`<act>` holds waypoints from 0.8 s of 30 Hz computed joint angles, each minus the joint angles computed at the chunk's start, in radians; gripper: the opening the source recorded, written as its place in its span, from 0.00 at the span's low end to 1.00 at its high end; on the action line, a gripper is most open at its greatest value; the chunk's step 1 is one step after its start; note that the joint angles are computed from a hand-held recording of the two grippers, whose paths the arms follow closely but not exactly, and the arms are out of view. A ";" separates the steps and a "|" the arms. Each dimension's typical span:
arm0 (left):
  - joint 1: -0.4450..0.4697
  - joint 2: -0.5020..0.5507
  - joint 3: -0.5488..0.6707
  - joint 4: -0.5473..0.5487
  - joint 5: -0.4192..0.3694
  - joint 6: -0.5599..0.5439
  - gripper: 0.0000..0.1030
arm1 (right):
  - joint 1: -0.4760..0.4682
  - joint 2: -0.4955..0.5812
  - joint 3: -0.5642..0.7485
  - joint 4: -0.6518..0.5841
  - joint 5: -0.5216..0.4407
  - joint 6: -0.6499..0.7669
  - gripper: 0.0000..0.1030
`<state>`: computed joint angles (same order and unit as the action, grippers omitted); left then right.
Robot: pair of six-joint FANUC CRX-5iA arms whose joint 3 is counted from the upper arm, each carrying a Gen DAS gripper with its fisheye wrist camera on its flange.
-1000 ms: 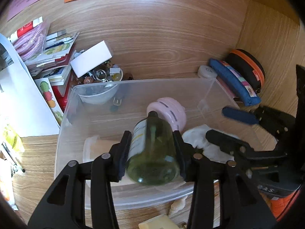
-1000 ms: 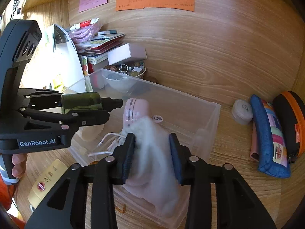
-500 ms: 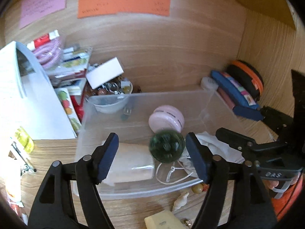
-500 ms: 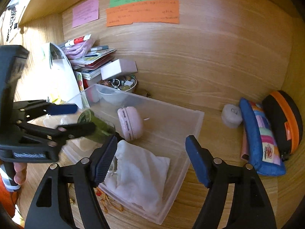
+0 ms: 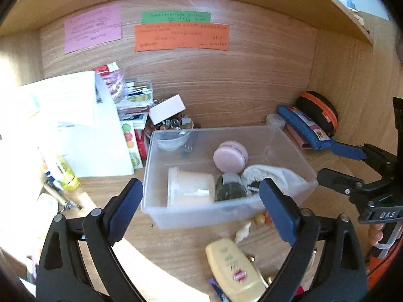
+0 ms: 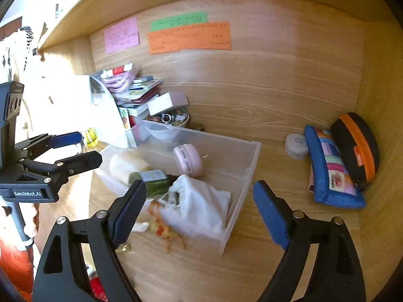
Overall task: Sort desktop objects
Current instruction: 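Open both tools to drop the spray bottle and white pouch into the box, then grasp the yellow UV sunscreen tube with the left tool while the right tool grasps the red pouch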
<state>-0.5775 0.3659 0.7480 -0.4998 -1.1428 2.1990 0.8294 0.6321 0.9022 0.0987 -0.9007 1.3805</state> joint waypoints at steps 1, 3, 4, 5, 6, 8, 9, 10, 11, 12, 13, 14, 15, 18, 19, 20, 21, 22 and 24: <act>-0.004 -0.008 -0.011 -0.002 0.000 0.005 0.92 | 0.006 -0.028 -0.047 0.004 0.021 -0.008 0.84; -0.014 -0.024 -0.041 -0.005 -0.003 0.021 0.94 | 0.015 -0.067 -0.117 0.015 0.052 -0.023 0.85; -0.018 -0.031 -0.056 -0.004 -0.005 0.028 0.94 | 0.020 -0.087 -0.155 0.021 0.068 -0.032 0.85; -0.021 -0.036 -0.067 -0.002 -0.007 0.033 0.94 | 0.027 -0.107 -0.193 0.025 0.083 -0.041 0.86; -0.025 -0.043 -0.085 0.005 -0.010 0.041 0.94 | 0.033 -0.121 -0.224 0.026 0.090 -0.048 0.86; -0.020 -0.050 -0.115 0.035 -0.005 0.052 0.94 | 0.042 -0.142 -0.270 0.023 0.096 -0.054 0.86; -0.018 -0.055 -0.133 0.051 0.001 0.057 0.94 | 0.046 -0.152 -0.291 0.020 0.096 -0.056 0.86; -0.016 -0.056 -0.145 0.065 0.003 0.060 0.94 | 0.051 -0.163 -0.313 0.008 0.095 -0.053 0.86; -0.015 -0.055 -0.154 0.076 0.000 0.062 0.94 | 0.054 -0.173 -0.334 -0.002 0.097 -0.049 0.86; -0.014 -0.053 -0.159 0.085 -0.004 0.064 0.94 | 0.059 -0.184 -0.354 -0.015 0.098 -0.042 0.86; -0.016 -0.055 -0.174 0.092 -0.005 0.074 0.94 | 0.062 -0.194 -0.374 -0.024 0.102 -0.035 0.86; -0.014 -0.058 -0.190 0.104 -0.002 0.082 0.94 | 0.066 -0.202 -0.390 -0.033 0.104 -0.027 0.86; -0.013 -0.059 -0.201 0.112 0.000 0.092 0.94 | 0.072 -0.212 -0.410 -0.038 0.105 -0.019 0.86; -0.007 -0.082 -0.256 0.139 0.024 0.130 0.94 | 0.087 -0.224 -0.440 -0.056 0.099 0.007 0.86; -0.005 -0.090 -0.271 0.147 0.032 0.139 0.94 | 0.091 -0.225 -0.446 -0.070 0.092 0.024 0.86; -0.002 -0.097 -0.285 0.157 0.039 0.146 0.94 | 0.093 -0.226 -0.447 -0.083 0.087 0.036 0.86; 0.002 -0.104 -0.299 0.170 0.045 0.150 0.94 | 0.094 -0.224 -0.444 -0.105 0.078 0.053 0.86; 0.003 -0.111 -0.314 0.176 0.053 0.157 0.94 | 0.095 -0.225 -0.445 -0.122 0.074 0.069 0.86; 0.002 -0.124 -0.332 0.175 0.065 0.175 0.94 | 0.102 -0.224 -0.451 -0.138 0.072 0.090 0.86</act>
